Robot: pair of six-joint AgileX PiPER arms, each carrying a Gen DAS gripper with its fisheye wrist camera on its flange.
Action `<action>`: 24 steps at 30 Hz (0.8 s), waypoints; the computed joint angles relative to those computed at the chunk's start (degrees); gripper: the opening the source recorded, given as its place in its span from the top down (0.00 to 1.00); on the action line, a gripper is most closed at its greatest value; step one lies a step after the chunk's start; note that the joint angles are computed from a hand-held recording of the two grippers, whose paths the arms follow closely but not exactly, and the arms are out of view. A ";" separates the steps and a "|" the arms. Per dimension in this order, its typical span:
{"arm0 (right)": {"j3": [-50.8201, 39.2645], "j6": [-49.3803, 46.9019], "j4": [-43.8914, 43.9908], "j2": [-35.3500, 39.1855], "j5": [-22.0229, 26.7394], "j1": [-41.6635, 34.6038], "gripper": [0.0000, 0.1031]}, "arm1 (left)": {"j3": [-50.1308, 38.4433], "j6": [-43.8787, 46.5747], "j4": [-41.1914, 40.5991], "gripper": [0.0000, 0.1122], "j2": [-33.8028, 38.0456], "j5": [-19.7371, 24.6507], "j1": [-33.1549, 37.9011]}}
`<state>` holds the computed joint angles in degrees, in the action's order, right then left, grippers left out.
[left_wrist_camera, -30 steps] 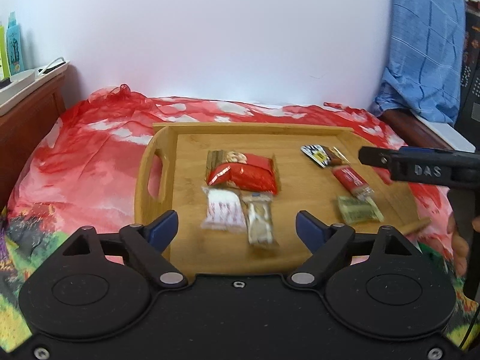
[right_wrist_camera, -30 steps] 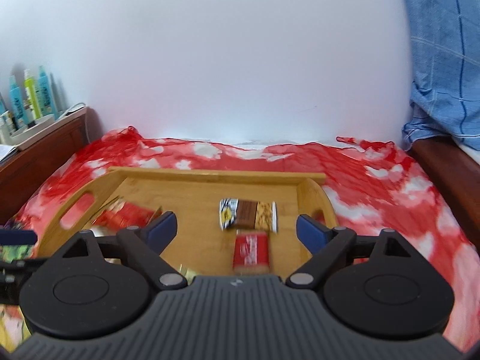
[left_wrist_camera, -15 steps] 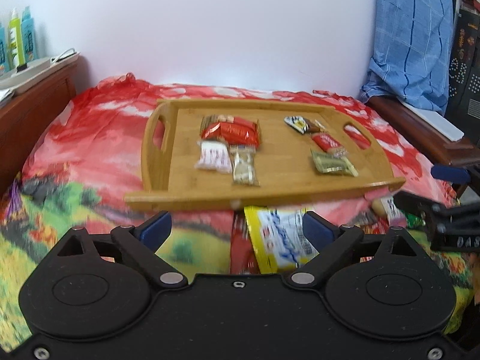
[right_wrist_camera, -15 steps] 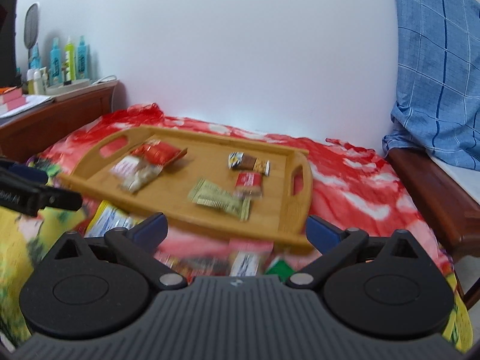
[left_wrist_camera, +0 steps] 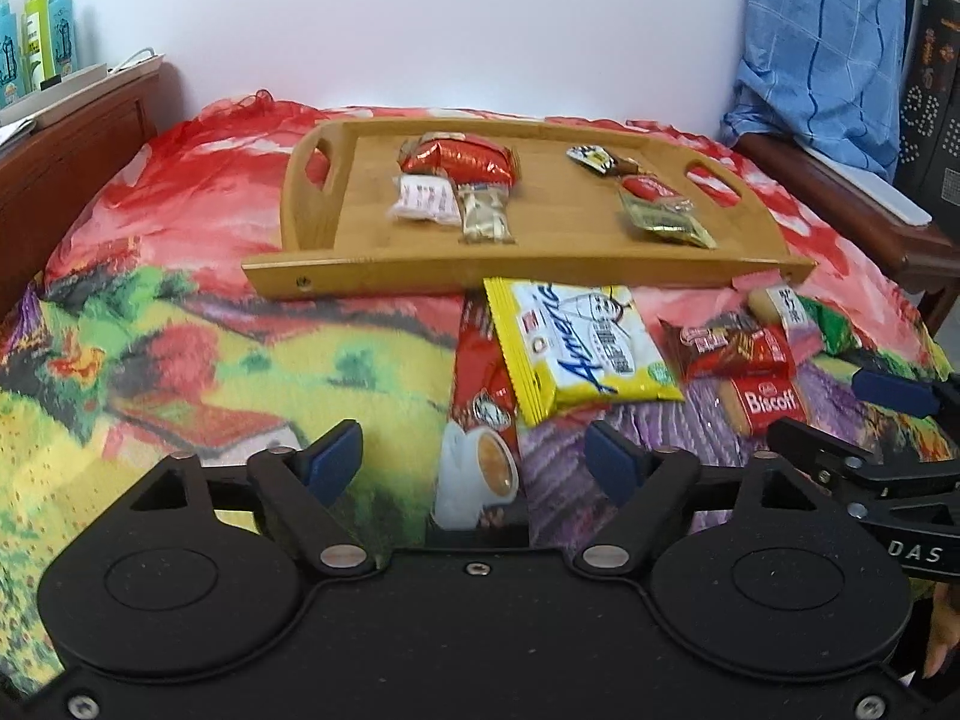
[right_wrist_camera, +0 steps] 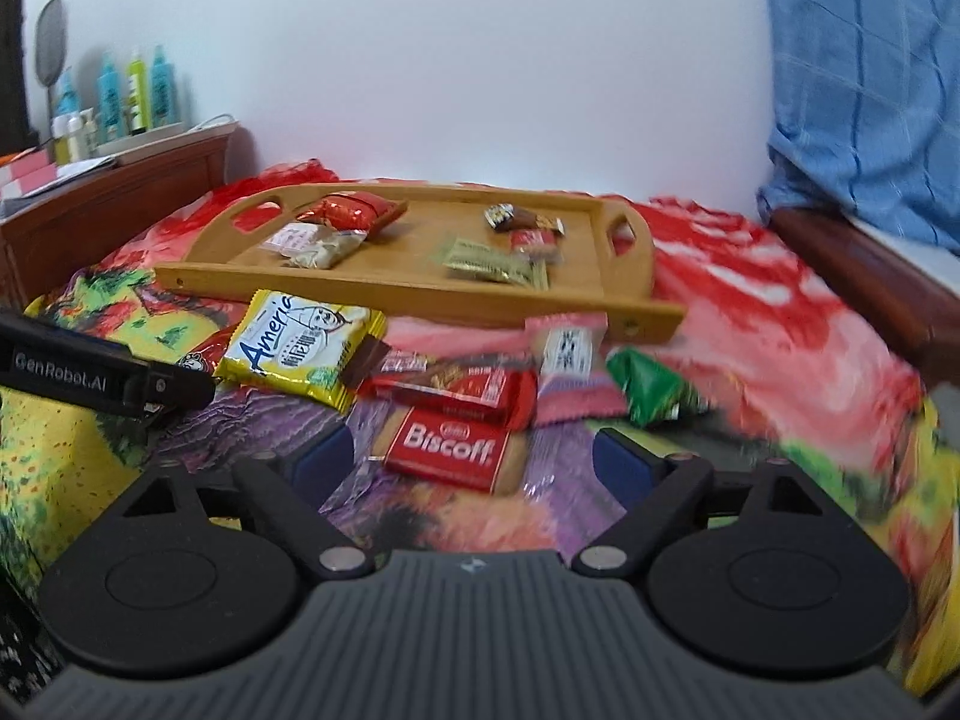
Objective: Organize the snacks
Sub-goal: 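Move both open tools back over the snack pile, then grasp the red MXT coffee stick with the left tool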
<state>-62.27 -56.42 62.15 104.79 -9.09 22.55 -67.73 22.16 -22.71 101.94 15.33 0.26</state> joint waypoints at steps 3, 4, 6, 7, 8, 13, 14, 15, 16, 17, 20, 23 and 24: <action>0.82 4.82 -1.05 0.35 -2.24 1.10 0.12 | 0.44 0.23 -0.60 0.45 -0.03 -0.20 -0.03; 1.14 7.12 -2.49 0.35 -2.67 1.24 0.13 | 0.43 0.91 -1.54 0.47 0.03 -0.26 0.02; 1.24 9.31 -3.48 0.62 -3.65 1.65 0.13 | 0.03 2.03 -2.99 0.54 0.32 -0.03 0.19; 1.10 8.95 -2.83 0.84 -4.13 1.90 0.13 | -0.37 2.06 -3.12 0.54 0.55 0.19 0.24; 0.85 8.22 -1.87 1.06 -4.46 2.12 0.14 | -0.81 1.05 -2.27 0.54 0.86 0.23 0.17; -1.11 5.21 2.71 2.66 -5.71 2.86 0.15 | -2.84 -5.58 3.58 0.60 2.65 0.18 -0.57; -1.67 3.41 4.76 3.14 -6.16 3.15 0.16 | -3.03 -5.98 4.11 0.68 2.74 0.26 -0.73; -2.09 2.09 6.27 3.45 -6.32 3.27 0.16 | -3.15 -6.03 4.27 0.76 2.71 0.54 -0.82; -2.69 0.02 8.57 3.89 -6.49 3.43 0.16 | -3.09 -7.30 5.44 0.77 2.53 0.72 -1.00; -3.37 -3.08 11.87 4.37 -6.91 3.69 0.18 | -2.80 -7.16 5.17 0.77 2.25 0.66 -1.04; -4.57 -9.65 18.64 5.31 -8.78 4.69 0.20 | -1.58 -6.95 4.84 0.77 1.30 0.57 -1.08; -4.74 -12.53 20.99 5.33 -9.96 5.40 0.25 | 0.29 -7.55 5.24 0.77 -0.11 0.35 -1.02; -4.60 -12.76 21.21 5.16 -9.80 5.42 0.26 | 0.98 -7.40 4.80 0.77 -0.69 0.58 -0.87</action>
